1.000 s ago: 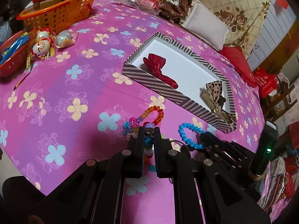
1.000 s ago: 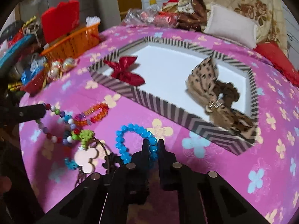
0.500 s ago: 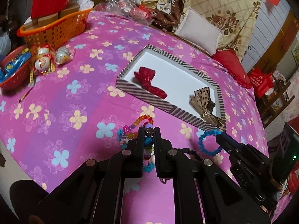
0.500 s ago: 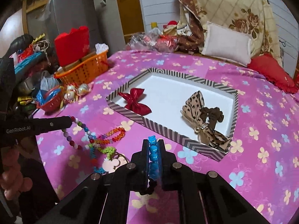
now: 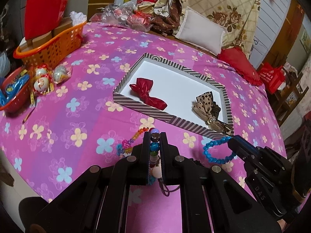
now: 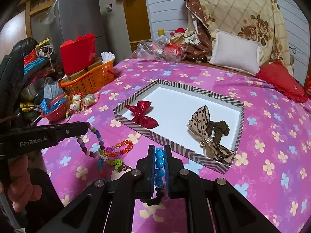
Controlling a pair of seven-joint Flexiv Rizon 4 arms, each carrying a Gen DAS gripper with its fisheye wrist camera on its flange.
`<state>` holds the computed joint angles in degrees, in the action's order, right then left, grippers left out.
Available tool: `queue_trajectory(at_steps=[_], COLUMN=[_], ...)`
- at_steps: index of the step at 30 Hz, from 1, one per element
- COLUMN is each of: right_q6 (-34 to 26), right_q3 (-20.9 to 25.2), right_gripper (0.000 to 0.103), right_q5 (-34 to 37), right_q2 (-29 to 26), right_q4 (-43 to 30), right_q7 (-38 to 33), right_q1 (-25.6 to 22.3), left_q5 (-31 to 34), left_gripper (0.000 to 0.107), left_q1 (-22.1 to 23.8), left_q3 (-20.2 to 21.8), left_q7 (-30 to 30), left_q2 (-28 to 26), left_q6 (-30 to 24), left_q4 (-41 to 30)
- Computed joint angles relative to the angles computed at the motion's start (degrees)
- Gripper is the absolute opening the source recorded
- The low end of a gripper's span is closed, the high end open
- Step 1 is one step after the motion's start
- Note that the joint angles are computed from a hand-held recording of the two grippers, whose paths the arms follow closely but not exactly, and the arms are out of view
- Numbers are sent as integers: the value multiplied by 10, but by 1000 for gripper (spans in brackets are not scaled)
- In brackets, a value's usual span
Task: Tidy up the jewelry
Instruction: 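Carry both bracelets over the white tray with the left and right tools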
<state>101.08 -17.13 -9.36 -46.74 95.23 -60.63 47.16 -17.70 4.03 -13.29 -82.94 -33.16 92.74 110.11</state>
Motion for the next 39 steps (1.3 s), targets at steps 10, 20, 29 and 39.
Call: queue_trajectory(at_steps=[10, 20, 29, 39], right_q6=[-14, -31, -55, -113], right_q3=[5, 22, 52, 134], right_gripper=[8, 8, 8, 8], right_q5=[-11, -35, -60, -94], right_q2=[-5, -15, -35, -87], right_q4=[-19, -51, -99, -206], right_q7=[3, 14, 27, 34], right_q1=[-16, -44, -79, -146], left_q5=[11, -7, -30, 13], left_gripper=[8, 8, 8, 8], left_q1=[-52, -10, -34, -96], left_q3=[60, 6, 41, 131], left_q7=[-7, 32, 31, -37], left_q2=[-22, -47, -80, -152], left_q6=[-26, -60, -116, -180], left_q4=[-59, -108, -184, -319])
